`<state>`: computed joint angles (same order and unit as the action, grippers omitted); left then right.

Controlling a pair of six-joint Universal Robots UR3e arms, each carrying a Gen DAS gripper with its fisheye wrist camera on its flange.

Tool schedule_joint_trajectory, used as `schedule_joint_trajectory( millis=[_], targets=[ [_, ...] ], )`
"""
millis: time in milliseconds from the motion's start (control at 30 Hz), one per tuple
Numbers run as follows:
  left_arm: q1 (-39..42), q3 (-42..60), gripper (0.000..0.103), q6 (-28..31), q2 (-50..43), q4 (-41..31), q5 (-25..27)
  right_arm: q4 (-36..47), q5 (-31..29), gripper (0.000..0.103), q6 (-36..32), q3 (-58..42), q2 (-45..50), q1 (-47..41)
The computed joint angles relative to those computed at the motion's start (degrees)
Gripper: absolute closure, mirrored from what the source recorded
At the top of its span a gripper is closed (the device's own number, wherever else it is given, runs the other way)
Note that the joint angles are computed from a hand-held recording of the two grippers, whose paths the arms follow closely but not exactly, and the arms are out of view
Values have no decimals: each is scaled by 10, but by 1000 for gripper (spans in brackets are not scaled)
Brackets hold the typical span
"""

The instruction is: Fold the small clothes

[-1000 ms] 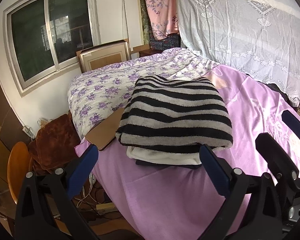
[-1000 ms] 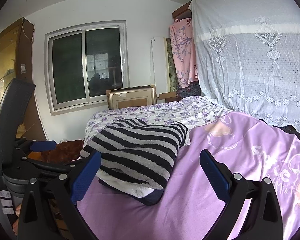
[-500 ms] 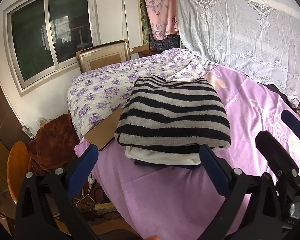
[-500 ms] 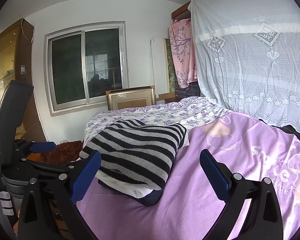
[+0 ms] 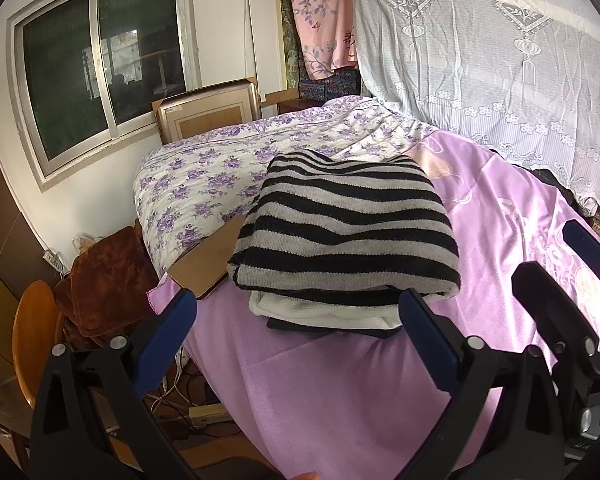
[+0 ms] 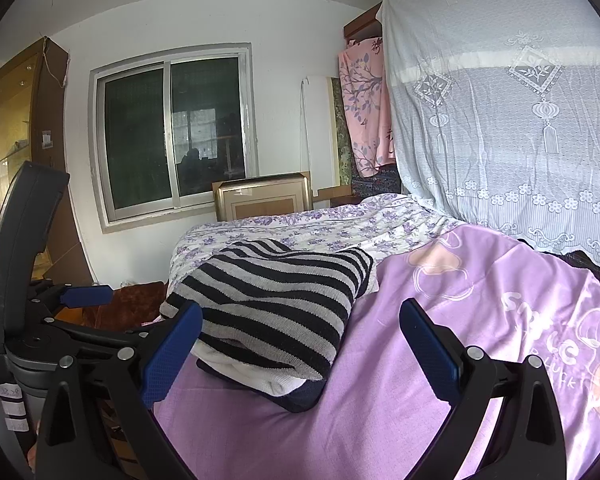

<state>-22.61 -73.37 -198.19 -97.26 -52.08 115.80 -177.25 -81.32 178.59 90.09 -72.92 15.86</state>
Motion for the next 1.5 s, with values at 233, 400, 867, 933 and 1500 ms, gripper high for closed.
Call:
schedule_joint_trajectory(
  millis=[233, 400, 867, 933, 1500],
  targets=[
    [-1, 0, 4, -3, 1, -2, 2, 1, -3, 4, 1, -2, 2, 2],
    [-3, 1, 4, -5, 0, -6, 4, 4, -1, 4, 1, -1, -1, 1],
    [0, -3, 4, -7, 1, -6, 1, 13, 7, 4, -3, -1, -6, -4],
    [0, -2, 4, -7, 0, -6, 2, 14, 8, 4, -3, -1, -6, -5],
    [1, -13, 4, -7, 1, 2, 3, 15, 7, 4, -4, -3, -5, -4]
  ],
)
